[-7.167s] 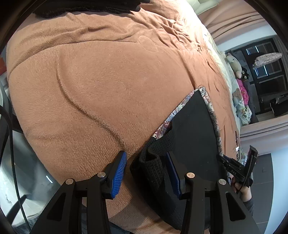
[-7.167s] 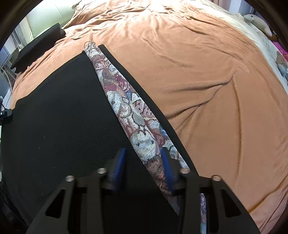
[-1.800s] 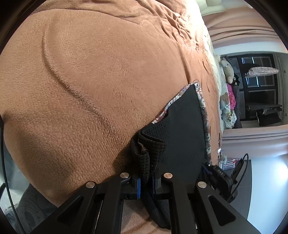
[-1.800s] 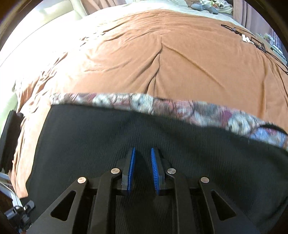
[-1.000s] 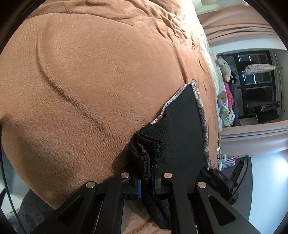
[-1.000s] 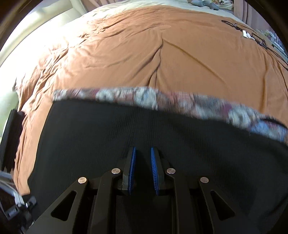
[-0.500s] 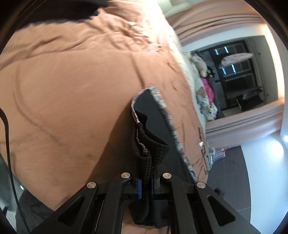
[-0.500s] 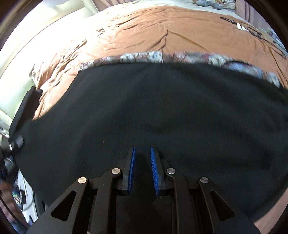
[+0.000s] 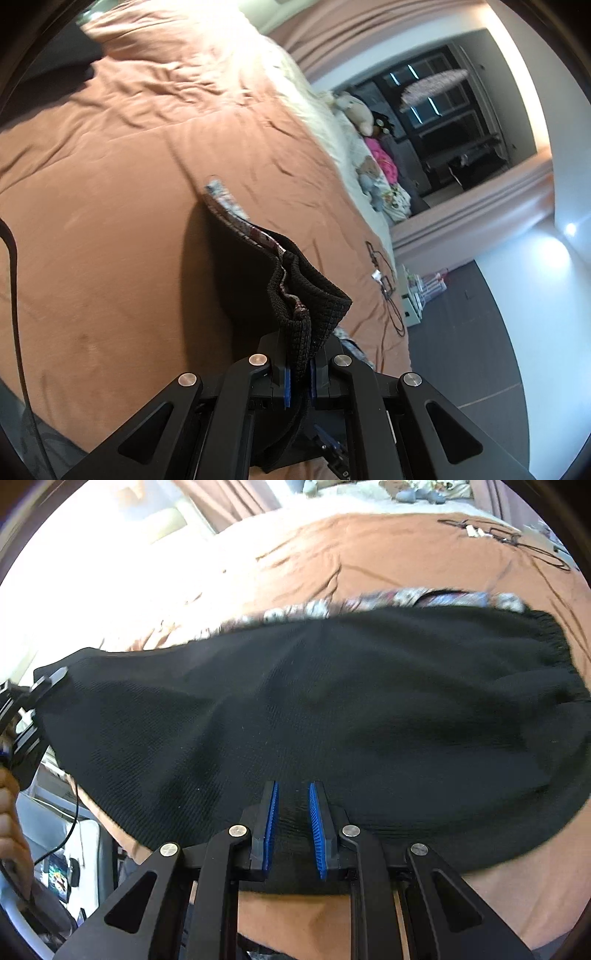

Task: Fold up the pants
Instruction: 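Lift the leg with the left gripper and fold it over the shorts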

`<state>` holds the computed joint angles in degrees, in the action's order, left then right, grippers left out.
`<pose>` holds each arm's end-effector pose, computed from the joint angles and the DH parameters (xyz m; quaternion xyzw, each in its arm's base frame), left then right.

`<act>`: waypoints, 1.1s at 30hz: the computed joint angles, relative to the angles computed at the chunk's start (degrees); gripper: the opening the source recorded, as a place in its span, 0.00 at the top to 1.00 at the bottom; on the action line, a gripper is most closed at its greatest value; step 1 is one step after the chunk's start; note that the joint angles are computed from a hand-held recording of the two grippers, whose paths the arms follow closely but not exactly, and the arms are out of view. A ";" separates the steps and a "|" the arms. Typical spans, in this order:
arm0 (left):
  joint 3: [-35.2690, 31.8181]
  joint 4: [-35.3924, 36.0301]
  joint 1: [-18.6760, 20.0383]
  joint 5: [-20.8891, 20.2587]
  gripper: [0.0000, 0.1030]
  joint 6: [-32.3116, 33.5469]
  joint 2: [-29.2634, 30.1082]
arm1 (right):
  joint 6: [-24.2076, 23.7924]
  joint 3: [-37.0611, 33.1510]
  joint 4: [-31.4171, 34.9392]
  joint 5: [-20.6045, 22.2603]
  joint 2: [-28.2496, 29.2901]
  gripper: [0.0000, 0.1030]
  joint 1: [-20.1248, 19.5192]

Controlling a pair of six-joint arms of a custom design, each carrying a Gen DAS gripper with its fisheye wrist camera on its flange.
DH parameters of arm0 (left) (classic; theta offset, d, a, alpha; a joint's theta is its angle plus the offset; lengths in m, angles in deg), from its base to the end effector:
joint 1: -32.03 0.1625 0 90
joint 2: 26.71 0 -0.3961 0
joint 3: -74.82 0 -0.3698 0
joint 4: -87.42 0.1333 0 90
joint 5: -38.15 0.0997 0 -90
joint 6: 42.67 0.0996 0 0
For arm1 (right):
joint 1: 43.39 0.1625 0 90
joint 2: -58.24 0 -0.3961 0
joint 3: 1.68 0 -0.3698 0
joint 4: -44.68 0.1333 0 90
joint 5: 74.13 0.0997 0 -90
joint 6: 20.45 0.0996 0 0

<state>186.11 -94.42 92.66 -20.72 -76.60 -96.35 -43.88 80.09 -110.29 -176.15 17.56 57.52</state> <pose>-0.1055 -0.5642 0.3101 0.1484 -0.8672 0.4753 0.0075 0.2448 -0.6756 0.1289 0.2665 -0.9360 0.1934 0.1243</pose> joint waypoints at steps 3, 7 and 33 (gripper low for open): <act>-2.90 1.36 -0.96 -0.35 0.94 1.54 1.87 | 0.00 1.81 -0.85 1.43 -2.70 0.86 -1.04; -7.17 3.69 -2.20 -0.87 0.94 3.54 4.81 | 1.36 3.81 -0.34 4.27 -6.58 0.81 -3.09; -31.29 21.22 -5.89 -7.44 0.94 7.38 28.03 | 2.66 16.01 -5.94 15.51 -22.61 0.45 -13.58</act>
<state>154.82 -73.20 86.77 -28.16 -69.22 -68.32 -41.22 96.10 -116.23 -160.63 -5.05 43.94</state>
